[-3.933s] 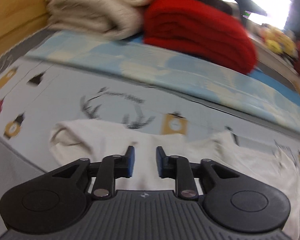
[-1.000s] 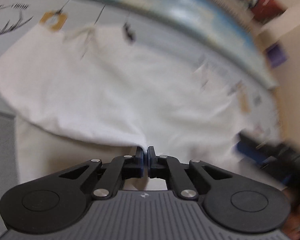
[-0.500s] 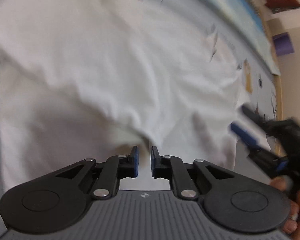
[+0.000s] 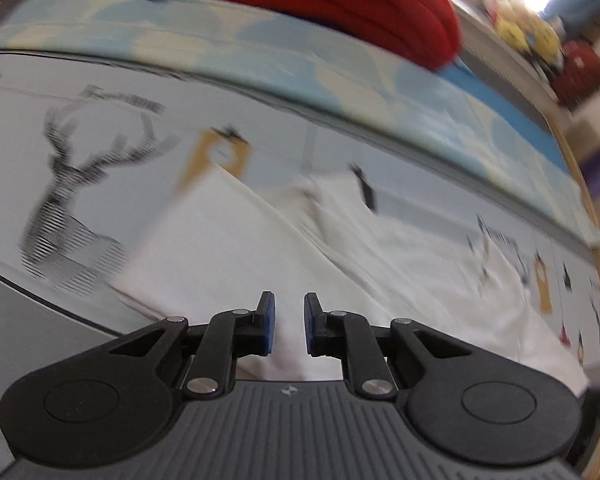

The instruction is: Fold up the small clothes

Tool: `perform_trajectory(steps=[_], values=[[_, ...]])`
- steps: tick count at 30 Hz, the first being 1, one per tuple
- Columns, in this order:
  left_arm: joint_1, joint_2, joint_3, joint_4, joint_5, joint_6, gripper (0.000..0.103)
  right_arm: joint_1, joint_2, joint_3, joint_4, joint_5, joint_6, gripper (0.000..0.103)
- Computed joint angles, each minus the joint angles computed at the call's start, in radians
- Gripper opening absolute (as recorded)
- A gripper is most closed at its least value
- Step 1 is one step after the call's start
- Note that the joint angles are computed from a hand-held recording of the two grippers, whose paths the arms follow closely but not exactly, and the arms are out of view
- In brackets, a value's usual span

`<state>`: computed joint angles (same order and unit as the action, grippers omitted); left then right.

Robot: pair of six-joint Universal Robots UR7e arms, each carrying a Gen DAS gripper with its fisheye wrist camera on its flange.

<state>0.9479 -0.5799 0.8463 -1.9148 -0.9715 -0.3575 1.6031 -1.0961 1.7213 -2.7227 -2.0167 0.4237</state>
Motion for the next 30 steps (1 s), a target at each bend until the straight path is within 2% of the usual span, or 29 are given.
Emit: perform_trajectory(steps=[3, 6, 9, 12, 13, 15, 16, 17, 19, 20, 25, 30], values=[[0.018, 0.008, -0.051, 0.003, 0.033, -0.041, 0.015, 0.019, 0.022, -0.021, 0.002, -0.063, -0.042, 0.004], [0.028, 0.009, -0.078, 0.009, 0.061, -0.065, 0.015, 0.039, 0.032, -0.029, -0.042, -0.114, -0.104, 0.004], [0.035, 0.006, -0.095, 0.010, 0.080, -0.080, 0.015, 0.062, 0.016, -0.028, -0.166, -0.135, -0.224, 0.003], [0.038, 0.005, -0.101, 0.009, 0.084, -0.083, 0.015, 0.062, -0.036, -0.019, -0.274, -0.139, -0.253, 0.003], [0.038, 0.006, -0.103, 0.011, 0.082, -0.080, 0.015, 0.062, -0.035, -0.031, -0.304, -0.180, -0.286, 0.003], [0.038, 0.009, -0.103, 0.011, 0.078, -0.069, 0.015, 0.052, -0.041, -0.056, -0.310, -0.322, -0.352, 0.003], [0.038, 0.012, -0.106, 0.013, 0.074, -0.061, 0.015, 0.038, -0.046, -0.068, -0.274, -0.392, -0.344, 0.003], [0.038, 0.015, -0.108, 0.015, 0.070, -0.054, 0.015, 0.021, -0.058, -0.072, -0.225, -0.423, -0.312, 0.003], [0.039, 0.024, -0.113, 0.023, 0.065, -0.046, 0.015, -0.013, -0.089, -0.069, -0.140, -0.411, -0.217, 0.003], [0.040, 0.028, -0.116, 0.027, 0.060, -0.045, 0.015, -0.021, -0.097, -0.065, -0.130, -0.407, -0.198, 0.003], [0.053, 0.053, -0.132, 0.037, -0.002, -0.014, 0.020, -0.010, -0.074, -0.082, -0.150, -0.416, -0.261, 0.003], [0.079, 0.090, -0.154, -0.013, -0.048, 0.031, 0.031, 0.001, -0.064, -0.097, -0.092, -0.460, -0.194, 0.008]])
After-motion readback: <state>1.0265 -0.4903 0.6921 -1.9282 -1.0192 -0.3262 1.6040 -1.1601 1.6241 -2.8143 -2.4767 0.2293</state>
